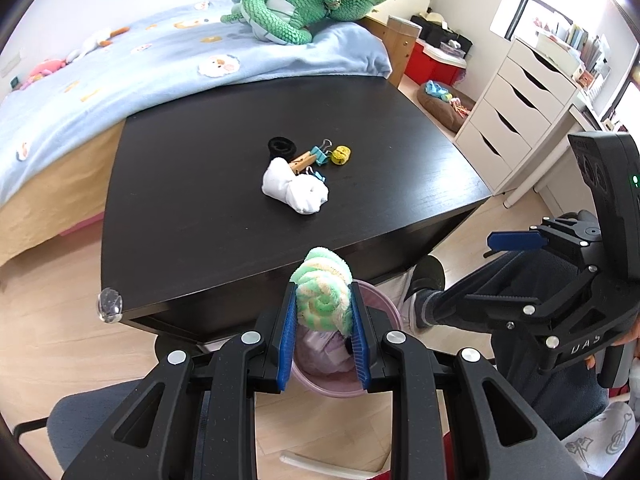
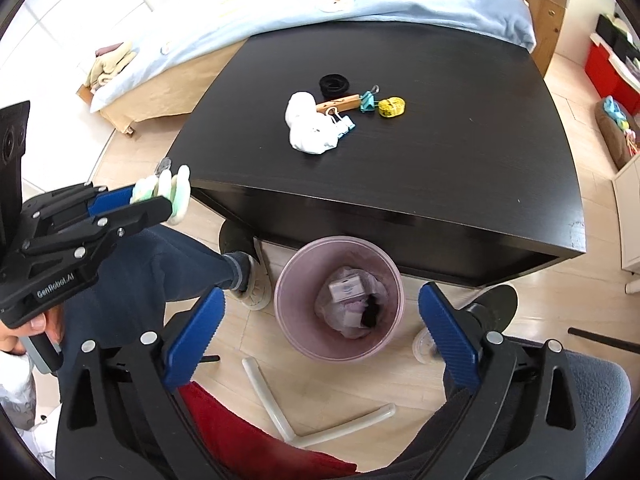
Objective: Collect trash
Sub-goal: 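Drop the gloves and yarn ball into the wastebasket, opening both grippers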
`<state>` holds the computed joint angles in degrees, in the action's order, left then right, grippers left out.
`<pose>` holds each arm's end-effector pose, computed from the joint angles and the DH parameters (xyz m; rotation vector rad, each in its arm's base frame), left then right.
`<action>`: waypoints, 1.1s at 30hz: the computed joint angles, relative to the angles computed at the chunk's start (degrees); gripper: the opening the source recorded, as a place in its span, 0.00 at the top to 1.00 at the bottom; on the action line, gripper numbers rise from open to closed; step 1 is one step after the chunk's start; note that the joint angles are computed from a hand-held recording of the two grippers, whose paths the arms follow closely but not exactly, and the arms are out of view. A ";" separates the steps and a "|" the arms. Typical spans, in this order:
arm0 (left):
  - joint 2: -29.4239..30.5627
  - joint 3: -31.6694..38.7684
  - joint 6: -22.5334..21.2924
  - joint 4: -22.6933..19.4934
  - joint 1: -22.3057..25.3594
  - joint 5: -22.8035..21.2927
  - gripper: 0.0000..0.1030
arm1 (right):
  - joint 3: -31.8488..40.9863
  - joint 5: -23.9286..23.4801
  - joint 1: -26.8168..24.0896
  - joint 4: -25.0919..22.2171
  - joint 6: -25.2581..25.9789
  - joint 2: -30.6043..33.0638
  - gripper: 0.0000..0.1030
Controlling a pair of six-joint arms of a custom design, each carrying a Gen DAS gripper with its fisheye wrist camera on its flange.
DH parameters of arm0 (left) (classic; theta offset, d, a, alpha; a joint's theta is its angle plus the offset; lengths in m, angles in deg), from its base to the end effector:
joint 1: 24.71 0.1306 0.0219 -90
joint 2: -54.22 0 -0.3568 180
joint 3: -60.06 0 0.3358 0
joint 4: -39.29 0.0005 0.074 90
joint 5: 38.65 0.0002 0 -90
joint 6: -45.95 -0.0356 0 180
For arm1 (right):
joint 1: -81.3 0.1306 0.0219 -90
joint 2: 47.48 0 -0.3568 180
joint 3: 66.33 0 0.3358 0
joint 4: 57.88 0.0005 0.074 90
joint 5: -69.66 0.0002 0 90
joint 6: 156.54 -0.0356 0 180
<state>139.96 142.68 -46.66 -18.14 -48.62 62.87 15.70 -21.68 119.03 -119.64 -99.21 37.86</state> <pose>0.3480 -0.1626 0.3732 0.6753 2.5599 -0.3909 0.2957 0.2292 0.3674 -0.1296 2.7714 0.3800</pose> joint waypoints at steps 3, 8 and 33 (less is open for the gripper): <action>0.25 0.21 -0.20 -0.13 -0.36 0.44 0.76 | 0.14 0.82 -0.01 -0.50 -0.22 -0.20 0.06; 0.74 0.34 -0.45 -0.11 -1.21 0.91 0.76 | 0.23 2.55 0.11 -0.97 -0.82 -0.99 0.05; 2.10 0.74 1.37 0.90 -3.54 3.50 0.16 | -1.53 4.71 -2.55 -0.90 -3.23 -4.88 0.05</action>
<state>142.06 143.42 -45.28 -17.24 -52.16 66.37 14.17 -16.97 116.48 -120.55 -102.44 32.97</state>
